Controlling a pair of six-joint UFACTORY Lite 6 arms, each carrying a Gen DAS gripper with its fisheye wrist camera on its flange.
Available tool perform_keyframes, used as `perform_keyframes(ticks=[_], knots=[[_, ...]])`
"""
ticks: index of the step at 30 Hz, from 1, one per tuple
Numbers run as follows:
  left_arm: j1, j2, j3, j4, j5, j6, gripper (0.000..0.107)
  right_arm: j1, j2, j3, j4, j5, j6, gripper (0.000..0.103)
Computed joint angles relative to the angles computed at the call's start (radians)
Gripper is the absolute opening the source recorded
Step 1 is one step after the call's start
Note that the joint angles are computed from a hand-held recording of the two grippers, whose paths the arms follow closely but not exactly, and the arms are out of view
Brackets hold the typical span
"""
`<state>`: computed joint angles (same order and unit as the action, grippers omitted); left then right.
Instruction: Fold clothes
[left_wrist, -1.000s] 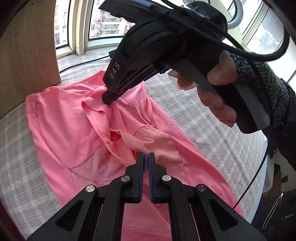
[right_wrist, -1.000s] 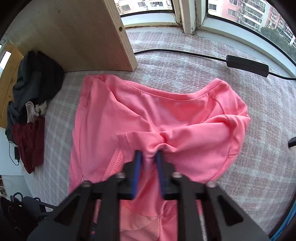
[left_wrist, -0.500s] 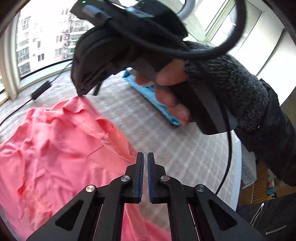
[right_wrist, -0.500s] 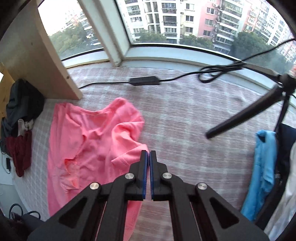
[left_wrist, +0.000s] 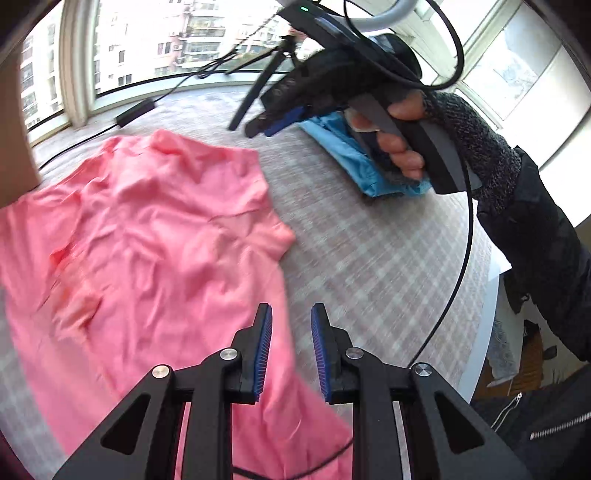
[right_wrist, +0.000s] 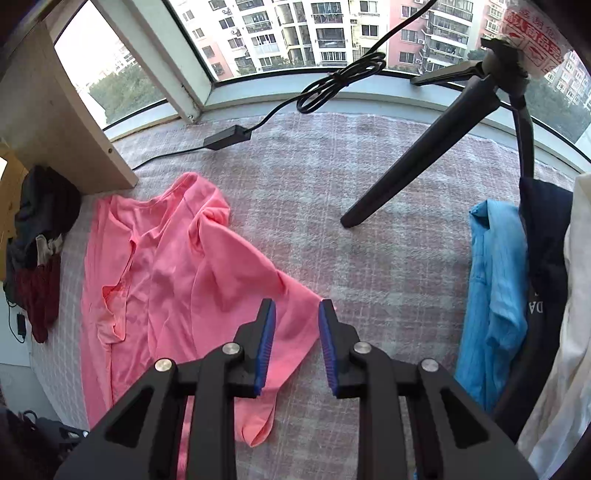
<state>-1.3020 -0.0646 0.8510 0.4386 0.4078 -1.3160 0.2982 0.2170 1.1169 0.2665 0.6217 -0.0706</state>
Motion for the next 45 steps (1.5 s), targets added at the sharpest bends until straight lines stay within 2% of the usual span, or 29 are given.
perform_keyframes(ticks=[3,6,7,8,11,14,17,18,21,23,25,27,29,33,35,36,38,39,41,43,45], knots=[[-0.179,-0.207,-0.154,0.077,0.15,-0.314,0.026,0.022,-0.078,-0.114,0.062,-0.002,-0.076,0.024],[-0.443,-0.264,-0.191,0.113,0.332,-0.628,0.029,0.033,-0.177,-0.242,0.113,0.008,-0.133,0.028],[-0.525,-0.248,-0.188,0.126,0.367,-0.732,0.029,0.029,-0.2,-0.282,0.123,0.007,-0.138,0.038],[-0.604,-0.224,-0.179,0.136,0.39,-0.837,0.032,0.025,-0.22,-0.322,0.132,0.005,-0.144,0.041],[-0.765,-0.073,-0.098,0.186,0.388,-1.07,0.039,-0.025,-0.225,-0.407,0.283,-0.002,-0.266,0.041],[-0.812,0.095,0.028,0.167,0.384,-1.089,0.042,-0.043,-0.231,-0.455,0.382,-0.019,-0.314,0.041],[-0.876,0.166,0.105,0.189,0.388,-1.152,0.042,-0.035,-0.269,-0.476,0.424,-0.014,-0.316,0.041],[-0.899,0.19,0.129,0.206,0.389,-1.187,0.041,-0.02,-0.301,-0.48,0.389,-0.008,-0.273,0.041],[-1.071,0.209,0.234,0.321,0.542,-1.42,0.044,0.034,-0.439,-0.482,0.207,0.043,-0.087,0.041],[-1.123,0.246,0.313,0.27,0.629,-1.445,0.046,0.052,-0.566,-0.478,0.09,0.114,0.016,0.041],[-1.108,0.267,0.311,0.228,0.614,-1.448,0.046,0.04,-0.649,-0.469,0.054,0.192,0.032,0.041],[-1.07,0.295,0.297,0.179,0.574,-1.419,0.046,0.041,-0.672,-0.487,0.052,0.202,0.031,0.042],[-1.017,0.345,0.291,0.126,0.53,-1.361,0.046,0.072,-0.639,-0.518,0.066,0.161,0.05,0.042],[-0.978,0.42,0.296,0.148,0.466,-1.352,0.046,0.107,-0.517,-0.575,0.254,0.021,-0.049,0.042],[-0.986,0.43,0.29,0.209,0.42,-1.419,0.043,0.133,-0.468,-0.576,0.295,-0.002,-0.059,0.042],[-1.032,0.423,0.305,0.273,0.437,-1.513,0.043,0.143,-0.444,-0.571,0.312,-0.003,-0.064,0.042],[-1.135,0.426,0.365,0.4,0.516,-1.688,0.045,0.166,-0.487,-0.574,0.267,0.054,-0.009,0.042],[-1.178,0.442,0.431,0.412,0.574,-1.716,0.046,0.183,-0.532,-0.573,0.225,0.099,0.027,0.042],[-1.229,0.5,0.562,0.312,0.673,-1.646,0.045,0.239,-0.672,-0.564,0.047,0.197,0.176,0.042],[-1.229,0.507,0.565,0.25,0.67,-1.635,0.045,0.23,-0.806,-0.56,-0.016,0.3,0.237,0.042],[-1.231,0.5,0.536,0.214,0.65,-1.658,0.045,0.175,-0.881,-0.572,0.029,0.349,0.197,0.042]])
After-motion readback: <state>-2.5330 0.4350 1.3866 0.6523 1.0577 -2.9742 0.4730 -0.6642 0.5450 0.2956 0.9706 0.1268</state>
